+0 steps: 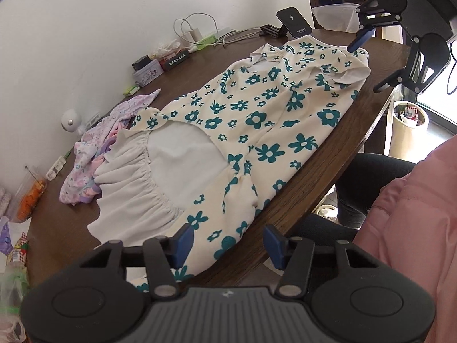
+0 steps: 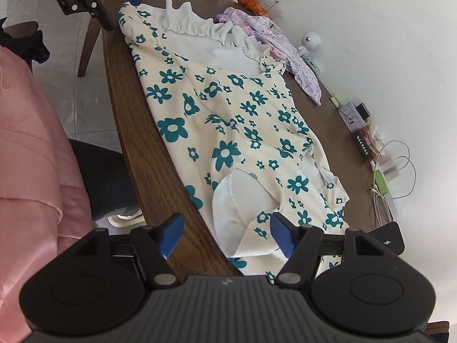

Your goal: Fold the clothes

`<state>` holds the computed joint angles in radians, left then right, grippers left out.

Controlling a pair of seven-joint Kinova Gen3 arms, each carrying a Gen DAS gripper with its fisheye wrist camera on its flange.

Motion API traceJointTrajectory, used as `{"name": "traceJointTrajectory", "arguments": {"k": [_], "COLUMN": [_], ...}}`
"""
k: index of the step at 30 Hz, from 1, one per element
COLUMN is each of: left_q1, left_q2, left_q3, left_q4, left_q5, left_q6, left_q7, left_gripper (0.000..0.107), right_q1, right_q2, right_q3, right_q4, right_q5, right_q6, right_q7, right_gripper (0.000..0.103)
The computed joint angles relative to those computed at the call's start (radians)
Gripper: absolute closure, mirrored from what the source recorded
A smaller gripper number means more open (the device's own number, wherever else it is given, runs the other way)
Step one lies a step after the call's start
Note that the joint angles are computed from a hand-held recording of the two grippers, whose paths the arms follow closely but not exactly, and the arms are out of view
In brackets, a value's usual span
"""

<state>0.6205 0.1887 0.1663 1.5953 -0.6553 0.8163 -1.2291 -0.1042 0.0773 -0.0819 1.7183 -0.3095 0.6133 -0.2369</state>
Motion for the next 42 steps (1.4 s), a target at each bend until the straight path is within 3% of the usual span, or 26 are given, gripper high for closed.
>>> {"name": "traceJointTrajectory", "arguments": {"k": [7, 8, 10, 16, 19, 21, 23, 25, 32, 39, 42], "left_q1": [-0.004, -0.006, -0.012, -0.012, -0.01, -0.013, -0.009, -0.01, -0.007, 0.019, 0.005], "left_q2": [0.035, 0.037, 0.043, 0.052, 0.05, 0.049, 0.051, 0.052, 0.051, 0.055, 0.065], "left_q3": [-0.007, -0.01, -0.015, -0.028, -0.035, -0.04, -0.045, -0.047, -0.052, -0.059, -0.057], "left_q4": [-0.018, -0.022, -0.03, -0.038, -0.036, -0.036, -0.038, -0.041, -0.051, -0.08, -0.117], "left_q5": [0.003, 0.012, 0.028, 0.043, 0.045, 0.049, 0.04, 0.036, 0.013, -0.076, -0.086], "left_q6": [0.015, 0.016, 0.018, 0.008, -0.002, -0.01, -0.01, -0.011, -0.01, 0.023, 0.031], "left_q7": [-0.076, -0.081, -0.089, -0.087, -0.062, -0.039, -0.013, 0.003, 0.034, 0.079, 0.042], "left_gripper": [0.062, 0.064, 0.08, 0.087, 0.093, 0.101, 0.102, 0.103, 0.103, 0.104, 0.104], "right_q1": [-0.011, -0.011, -0.01, -0.019, -0.012, 0.003, 0.021, 0.027, 0.056, 0.044, 0.034], "right_q2": [0.019, 0.019, 0.019, 0.041, 0.074, 0.101, 0.122, 0.13, 0.153, 0.153, 0.169], "right_q3": [0.003, 0.003, 0.005, -0.003, -0.006, -0.01, -0.018, -0.022, -0.02, -0.022, -0.019], "right_q4": [-0.02, -0.02, -0.018, -0.041, -0.092, -0.144, -0.177, -0.188, -0.257, -0.291, -0.345], "right_q5": [0.065, 0.074, 0.092, 0.15, 0.151, 0.13, 0.104, 0.093, 0.037, 0.064, 0.085], "right_q6": [0.031, 0.027, 0.021, 0.017, 0.059, 0.123, 0.171, 0.184, 0.241, 0.243, 0.26], "right_q7": [-0.04, -0.045, -0.055, -0.038, -0.03, -0.016, 0.014, 0.026, 0.017, 0.027, 0.016], "right_gripper": [0.049, 0.05, 0.052, 0.061, 0.064, 0.074, 0.092, 0.096, 0.097, 0.098, 0.098]}}
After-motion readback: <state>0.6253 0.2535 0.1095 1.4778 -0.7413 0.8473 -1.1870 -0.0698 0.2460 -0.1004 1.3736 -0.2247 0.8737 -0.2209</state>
